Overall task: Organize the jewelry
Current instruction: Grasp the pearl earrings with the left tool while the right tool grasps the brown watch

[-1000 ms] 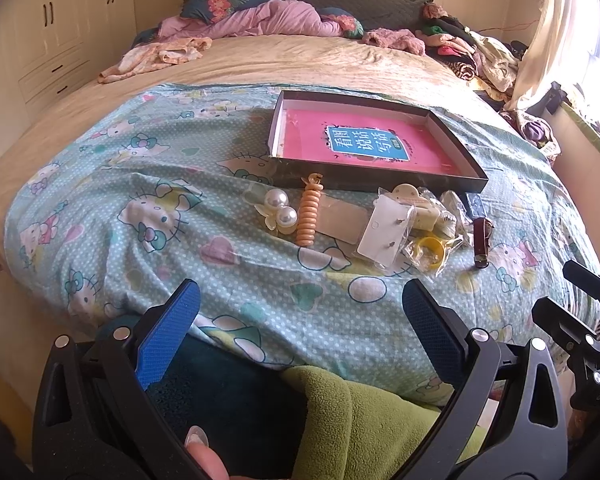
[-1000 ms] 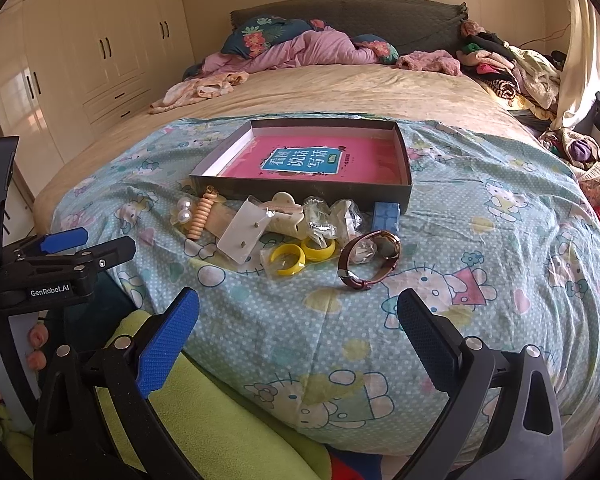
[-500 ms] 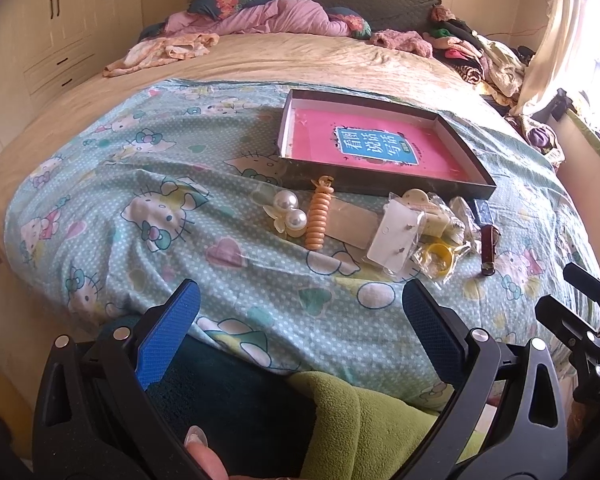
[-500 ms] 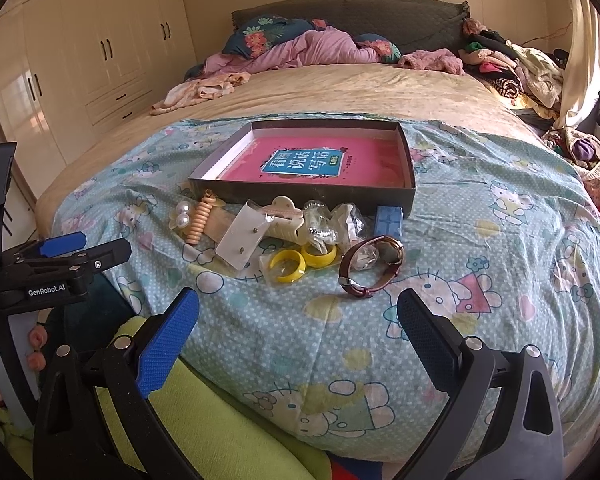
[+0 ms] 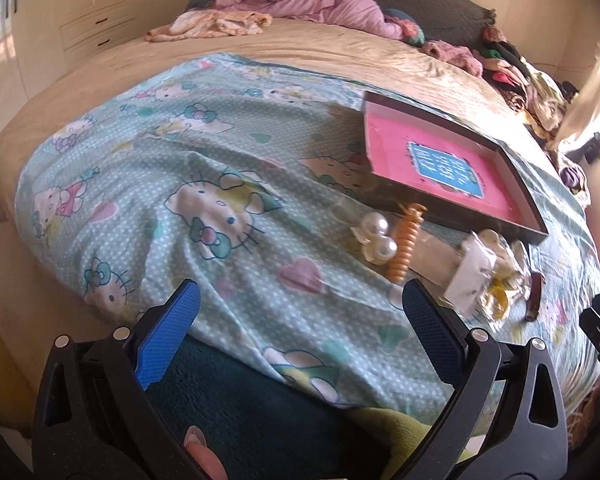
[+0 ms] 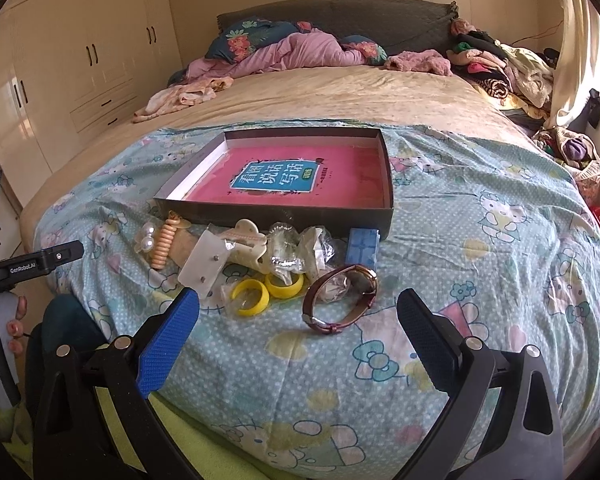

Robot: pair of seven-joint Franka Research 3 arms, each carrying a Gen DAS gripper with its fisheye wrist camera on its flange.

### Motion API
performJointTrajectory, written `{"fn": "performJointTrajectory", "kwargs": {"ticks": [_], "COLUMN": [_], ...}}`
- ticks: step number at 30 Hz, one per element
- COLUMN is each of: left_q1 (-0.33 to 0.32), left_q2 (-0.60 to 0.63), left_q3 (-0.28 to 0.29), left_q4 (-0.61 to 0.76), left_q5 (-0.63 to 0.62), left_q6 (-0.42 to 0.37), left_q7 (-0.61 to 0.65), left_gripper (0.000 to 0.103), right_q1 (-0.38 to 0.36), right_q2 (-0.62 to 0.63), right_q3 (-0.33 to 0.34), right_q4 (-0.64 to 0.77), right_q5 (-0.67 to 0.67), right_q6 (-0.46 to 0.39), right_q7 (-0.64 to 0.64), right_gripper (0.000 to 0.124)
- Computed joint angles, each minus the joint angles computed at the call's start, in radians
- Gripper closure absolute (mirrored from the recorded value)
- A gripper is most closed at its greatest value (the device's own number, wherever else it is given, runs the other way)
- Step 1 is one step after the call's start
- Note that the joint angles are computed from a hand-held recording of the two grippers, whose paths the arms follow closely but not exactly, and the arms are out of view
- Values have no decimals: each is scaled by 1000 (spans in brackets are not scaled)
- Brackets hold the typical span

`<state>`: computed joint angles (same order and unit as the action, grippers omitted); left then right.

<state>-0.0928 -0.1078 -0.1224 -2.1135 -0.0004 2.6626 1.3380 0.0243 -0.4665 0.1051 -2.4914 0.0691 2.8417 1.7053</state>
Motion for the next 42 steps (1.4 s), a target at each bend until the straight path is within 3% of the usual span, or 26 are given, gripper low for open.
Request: {"fn": "performJointTrajectory", "kwargs": {"ticks": [4, 12, 14, 16, 19, 25, 34, 39, 41, 42], "left_q1": [8, 8, 12, 21, 29, 51, 64, 71, 73, 74], "left_q2": [33, 114, 145, 179, 224, 292, 321, 329, 332, 333], "left_q3": [8, -10, -21, -35, -52, -83, -105, -110, -112, -113], "left_q4": [28, 104, 141, 187, 238, 314, 338, 346, 349, 350], "left_q5": [-21, -229, -298, -369, -387, -434, -445, -462, -470, -473], "left_q6": [-14, -31, -58, -103, -132, -193, -194, -194, -195, -196], "left_q7": [21, 241, 300, 343, 349, 364, 360, 373, 375, 376], "left_gripper": [8, 9, 18, 34, 52, 72, 72, 74, 74, 74], "right_q1": [-15, -22, -21, -17, -15, -9, 26, 76, 101, 105], "right_q2": [28, 90, 101, 111, 123, 155, 225, 264, 280, 280], "right_q3": [-5, -24, -28, -36, -43, -61, -104, -148, -171, -172], "right_q4": [17, 48, 52, 54, 58, 73, 108, 128, 140, 138], "right_q5": [-9, -9, -8, -2, 2, 16, 86, 225, 318, 350], "right_q6": [10, 15, 11, 8, 4, -3, -16, -35, -54, -54], "right_q7": [2, 8, 10, 7, 8, -5, -78, -196, -277, -302], "right_gripper": [25, 25, 25, 25, 25, 25, 25, 27, 45, 47]}}
